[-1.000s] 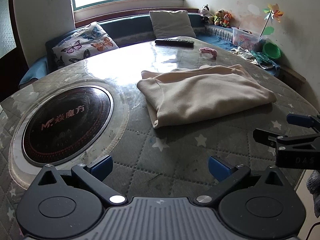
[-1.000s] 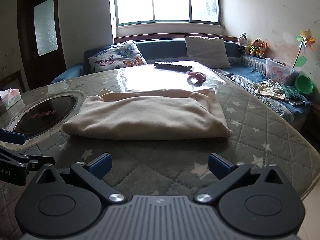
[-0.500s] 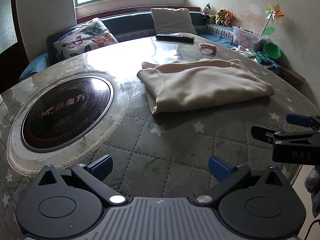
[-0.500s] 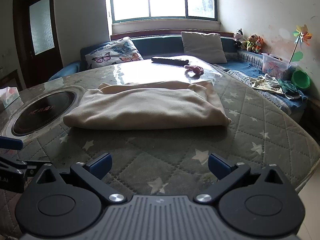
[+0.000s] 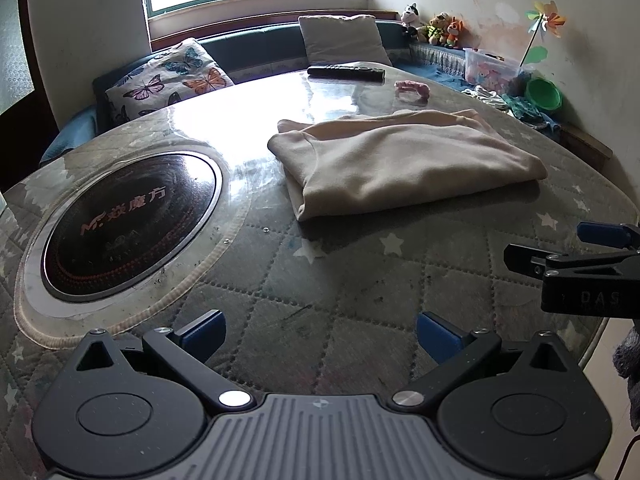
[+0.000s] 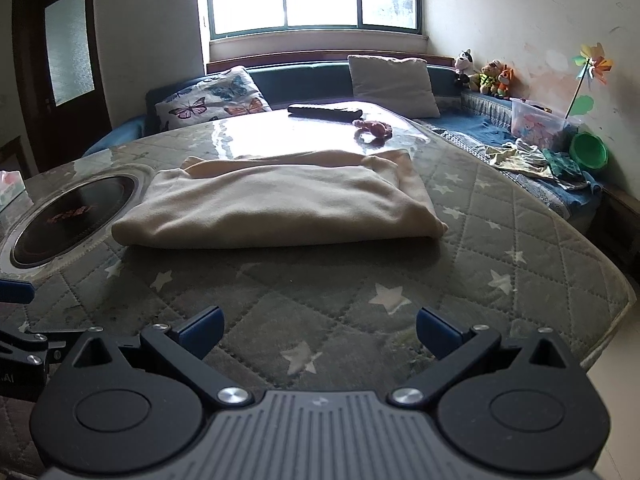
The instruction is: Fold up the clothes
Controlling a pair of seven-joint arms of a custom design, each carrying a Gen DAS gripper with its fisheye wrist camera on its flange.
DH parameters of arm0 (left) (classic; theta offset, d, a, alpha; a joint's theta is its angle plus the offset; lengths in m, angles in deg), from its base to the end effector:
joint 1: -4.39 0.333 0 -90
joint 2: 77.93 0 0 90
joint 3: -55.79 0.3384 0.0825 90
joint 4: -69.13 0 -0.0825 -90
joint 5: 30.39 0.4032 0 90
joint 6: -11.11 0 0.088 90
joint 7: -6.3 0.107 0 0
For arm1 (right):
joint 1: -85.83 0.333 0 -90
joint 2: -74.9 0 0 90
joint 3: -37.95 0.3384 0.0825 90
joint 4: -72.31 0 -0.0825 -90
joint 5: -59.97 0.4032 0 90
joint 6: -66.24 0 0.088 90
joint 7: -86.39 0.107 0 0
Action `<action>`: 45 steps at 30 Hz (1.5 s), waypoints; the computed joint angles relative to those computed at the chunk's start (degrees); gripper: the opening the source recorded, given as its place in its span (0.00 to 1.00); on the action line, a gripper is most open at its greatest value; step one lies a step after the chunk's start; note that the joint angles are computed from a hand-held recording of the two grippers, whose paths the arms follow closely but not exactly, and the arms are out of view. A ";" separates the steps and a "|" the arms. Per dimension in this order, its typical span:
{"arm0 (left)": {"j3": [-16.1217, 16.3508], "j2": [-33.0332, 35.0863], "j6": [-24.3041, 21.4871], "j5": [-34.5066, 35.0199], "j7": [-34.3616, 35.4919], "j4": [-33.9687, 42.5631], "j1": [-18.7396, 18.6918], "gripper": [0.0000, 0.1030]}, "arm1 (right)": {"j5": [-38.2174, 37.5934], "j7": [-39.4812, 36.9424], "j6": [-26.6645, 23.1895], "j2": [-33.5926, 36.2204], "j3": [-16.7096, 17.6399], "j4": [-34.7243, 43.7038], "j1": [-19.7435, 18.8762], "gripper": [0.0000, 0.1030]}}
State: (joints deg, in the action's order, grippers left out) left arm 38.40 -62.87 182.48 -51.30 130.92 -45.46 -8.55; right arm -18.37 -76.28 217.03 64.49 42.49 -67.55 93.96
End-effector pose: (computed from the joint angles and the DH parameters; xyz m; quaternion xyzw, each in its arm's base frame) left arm 0.5922 -0.3012 0.4251 -0.3692 0.8521 -0.3288 0.1720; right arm 0.4749 0.1319 0.4048 -0.4541 0.7784 -0.3603 0.2411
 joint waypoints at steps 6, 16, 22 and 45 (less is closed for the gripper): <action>0.22 0.02 0.11 0.52 -0.21 -0.25 -0.27 1.00 | 1.42 -1.52 -0.89 0.15 0.11 0.20 0.22 1.00; -0.66 0.06 0.12 -0.66 1.16 -0.24 0.54 1.00 | 3.59 -3.90 -2.03 0.70 0.13 0.79 0.43 1.00; -1.13 0.18 0.00 -1.81 2.46 -0.08 0.79 1.00 | 3.79 -4.26 -1.80 0.87 0.00 0.87 0.38 1.00; -2.23 0.47 -0.09 -5.31 6.16 0.21 1.45 1.00 | 4.43 -5.12 -1.33 1.35 -0.11 1.16 0.41 1.00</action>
